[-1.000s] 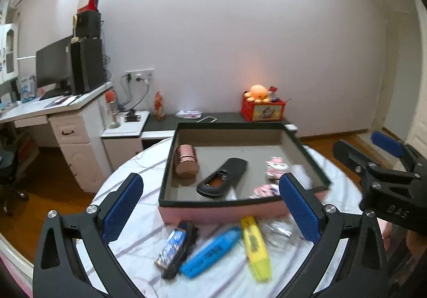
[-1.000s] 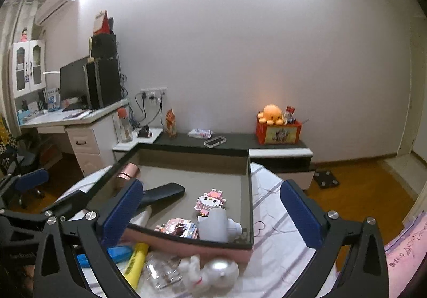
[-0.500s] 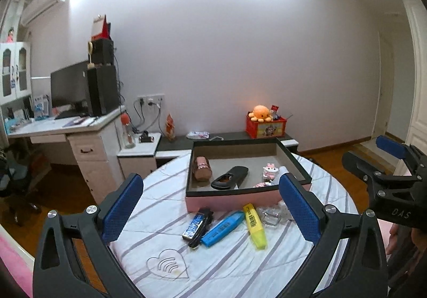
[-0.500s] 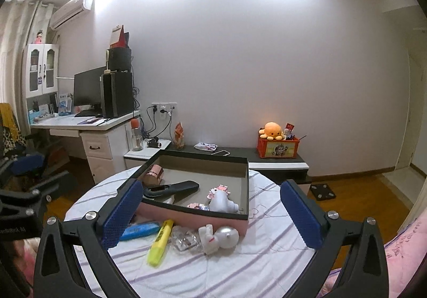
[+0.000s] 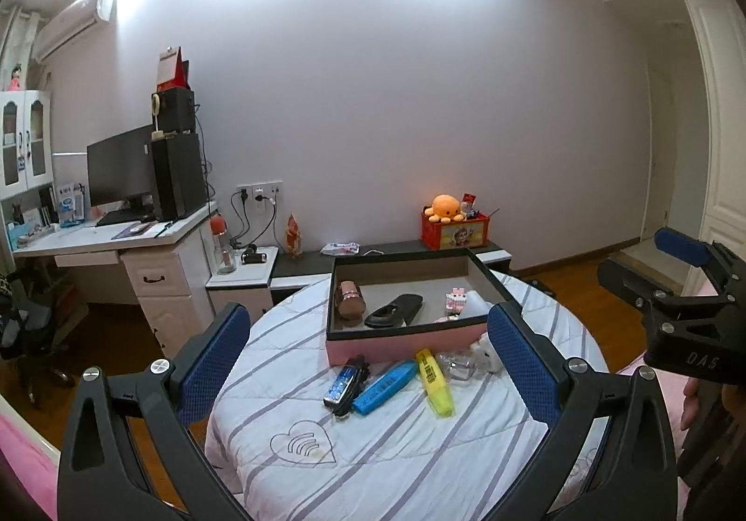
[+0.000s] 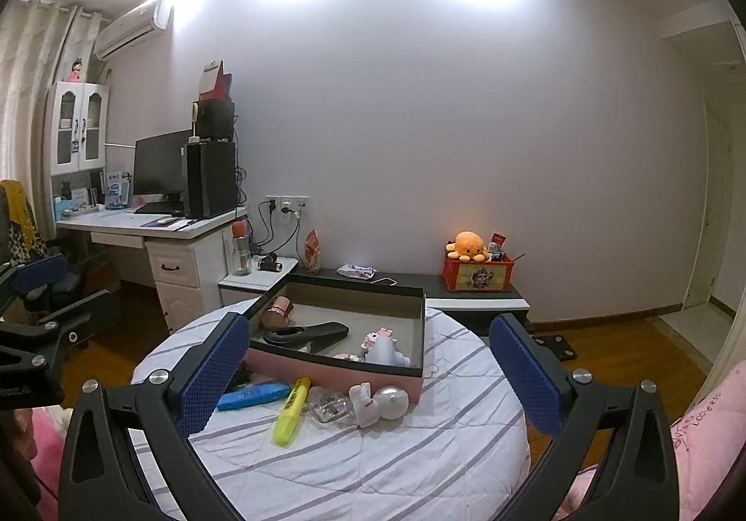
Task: Organize rigid objects
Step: 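Pull both open tools back from the box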
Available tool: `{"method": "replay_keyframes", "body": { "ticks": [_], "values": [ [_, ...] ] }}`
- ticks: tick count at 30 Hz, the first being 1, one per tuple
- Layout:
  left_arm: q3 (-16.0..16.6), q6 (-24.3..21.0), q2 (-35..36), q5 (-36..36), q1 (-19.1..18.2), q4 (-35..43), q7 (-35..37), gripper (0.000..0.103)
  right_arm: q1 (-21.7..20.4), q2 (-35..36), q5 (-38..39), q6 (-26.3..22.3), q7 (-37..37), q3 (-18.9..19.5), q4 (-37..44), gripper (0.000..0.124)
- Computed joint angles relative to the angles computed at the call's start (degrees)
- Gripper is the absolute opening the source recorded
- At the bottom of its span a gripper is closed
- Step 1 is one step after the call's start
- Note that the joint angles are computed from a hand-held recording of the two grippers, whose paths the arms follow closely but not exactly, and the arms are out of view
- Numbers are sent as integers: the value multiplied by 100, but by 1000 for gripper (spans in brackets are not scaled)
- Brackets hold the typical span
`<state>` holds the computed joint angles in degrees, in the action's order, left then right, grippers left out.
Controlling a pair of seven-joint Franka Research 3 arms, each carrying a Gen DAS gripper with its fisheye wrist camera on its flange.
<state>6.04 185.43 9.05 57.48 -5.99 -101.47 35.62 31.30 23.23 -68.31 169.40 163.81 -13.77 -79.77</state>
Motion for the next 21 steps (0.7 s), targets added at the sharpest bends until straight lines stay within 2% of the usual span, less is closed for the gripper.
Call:
{"method": "replay_keyframes", "body": {
  "ticks": [2, 4, 6, 8, 10, 12, 14, 16, 19, 21],
  "values": [
    [-257, -37, -19, -381, 212, -106, 415, 103, 8, -50, -19, -24, 9, -2, -78, 103],
    [-298, -82, -28, -541, 233, -156, 595, 103, -9, -83, -27, -51, 26, 18, -138, 103],
    [-171, -149, -9, -451, 120, -139, 484, 103, -63, -84, 72, -55, -52, 73, -164, 103],
    [-478, -237, 24, -928, 365, -187, 977, 103, -81, -75, 118, -58, -79, 83, -178, 103],
    [-546, -343, 83, -1176, 403, -179, 1211, 103, -123, -39, 267, -82, -213, 119, -167, 103],
    [-722, -462, 162, -1560, 515, -166, 1616, 103, -166, 14, 493, -89, -411, 155, -149, 103],
    [-1084, -733, 285, -2186, 740, -112, 2328, 103, -218, 101, 818, -100, -687, 192, -116, 103],
    [-1014, -895, 411, -2318, 616, -10, 2515, 103, -238, 199, 1135, -98, -939, 182, -79, 103],
    [-1317, -1084, 660, -2918, 770, 152, 3281, 103, -271, 343, 1634, -134, -1346, 195, -23, 103],
    [-1324, -1285, 856, -3129, 718, 335, 3575, 103, -334, 466, 2018, -195, -1696, 255, 41, 103]
  ]
}}
